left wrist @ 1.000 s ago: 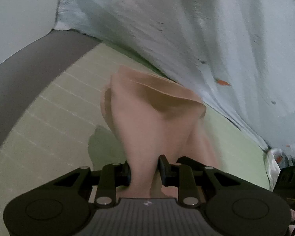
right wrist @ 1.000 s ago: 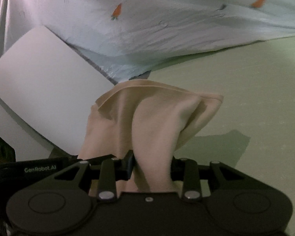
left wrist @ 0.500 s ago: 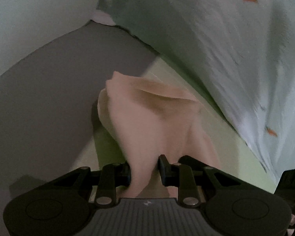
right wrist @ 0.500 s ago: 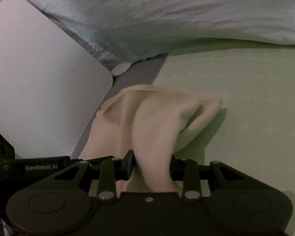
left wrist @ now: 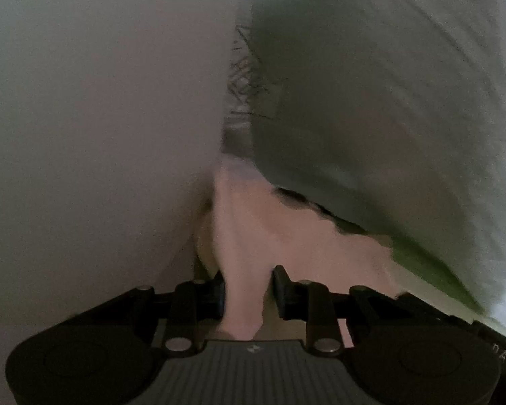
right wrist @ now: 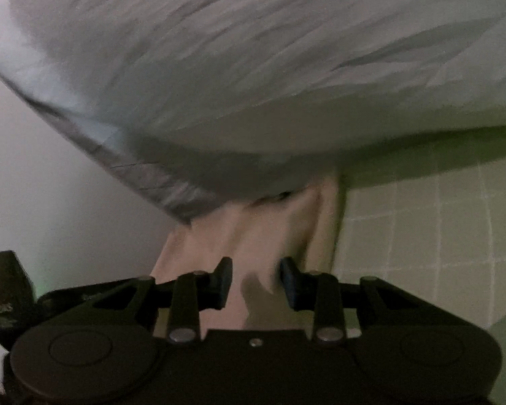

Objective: Fold clothes
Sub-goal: 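Lift the folded sweater with both tools and carry it toward the white board, then lower the folded sweater onto the mat by the board and open both tools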

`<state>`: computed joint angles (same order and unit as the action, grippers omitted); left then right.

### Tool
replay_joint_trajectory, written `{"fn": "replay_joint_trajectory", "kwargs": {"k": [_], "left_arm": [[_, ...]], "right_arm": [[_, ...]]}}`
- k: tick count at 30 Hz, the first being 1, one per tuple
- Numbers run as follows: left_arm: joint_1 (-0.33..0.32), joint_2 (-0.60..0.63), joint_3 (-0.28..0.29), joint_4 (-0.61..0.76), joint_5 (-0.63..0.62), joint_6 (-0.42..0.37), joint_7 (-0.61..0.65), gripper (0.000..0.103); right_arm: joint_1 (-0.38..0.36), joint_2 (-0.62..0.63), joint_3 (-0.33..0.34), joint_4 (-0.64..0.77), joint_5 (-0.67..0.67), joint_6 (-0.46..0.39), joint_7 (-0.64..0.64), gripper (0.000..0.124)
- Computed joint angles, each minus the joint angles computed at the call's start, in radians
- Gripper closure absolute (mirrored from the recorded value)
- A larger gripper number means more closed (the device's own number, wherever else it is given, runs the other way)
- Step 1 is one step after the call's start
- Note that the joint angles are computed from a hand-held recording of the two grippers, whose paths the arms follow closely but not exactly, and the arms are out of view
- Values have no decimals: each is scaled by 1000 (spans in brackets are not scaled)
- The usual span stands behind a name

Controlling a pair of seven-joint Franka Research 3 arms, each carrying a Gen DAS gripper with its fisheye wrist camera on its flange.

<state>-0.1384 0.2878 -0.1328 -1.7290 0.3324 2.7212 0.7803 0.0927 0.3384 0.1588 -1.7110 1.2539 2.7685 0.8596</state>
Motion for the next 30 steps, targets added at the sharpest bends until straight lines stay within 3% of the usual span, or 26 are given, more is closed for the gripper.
{"fn": "replay_joint_trajectory", "kwargs": {"k": [1, 3, 6, 10, 13, 15, 17, 19, 23, 26, 30], "left_arm": [[-9, 3, 12, 2, 23, 0, -20, 68], [-37, -2, 43, -6, 91, -8, -90, 43], [-72, -33, 72, -50, 218, -20, -223, 39], [-72, -72, 76, -134, 328, 17, -379, 26], [-71, -57, 82, -132, 442, 34, -423, 21], [-79, -57, 72, -108, 487, -20, -405, 20], [-89, -66, 59, -84, 520, -83, -382, 19], [-100, -107, 55, -105, 593, -94, -421, 15], [-107, -229, 14, -181, 771, -119, -563, 0], [-117, -327, -58, -222, 858, -221, -662, 0], [-123, -469, -150, -288, 872, -249, -791, 0]], "right_arm": [[23, 8, -20, 4, -79, 20, 40, 89], [27, 11, -23, -2, -145, 36, 47, 90], [-14, -17, 4, -33, -85, -14, 8, 89], [-2, -83, -23, -128, -96, -48, 48, 87], [14, -111, -28, -179, -54, -21, 51, 87], [31, -133, -39, -202, -80, -8, 47, 85], [50, -150, -58, -206, -174, -4, 74, 76], [71, -175, -68, -220, -267, 36, 85, 47], [82, -306, -75, -334, -291, 112, -72, 24], [116, -455, -102, -465, -209, 187, -241, 21], [83, -675, -93, -660, -404, 213, -65, 21]]}}
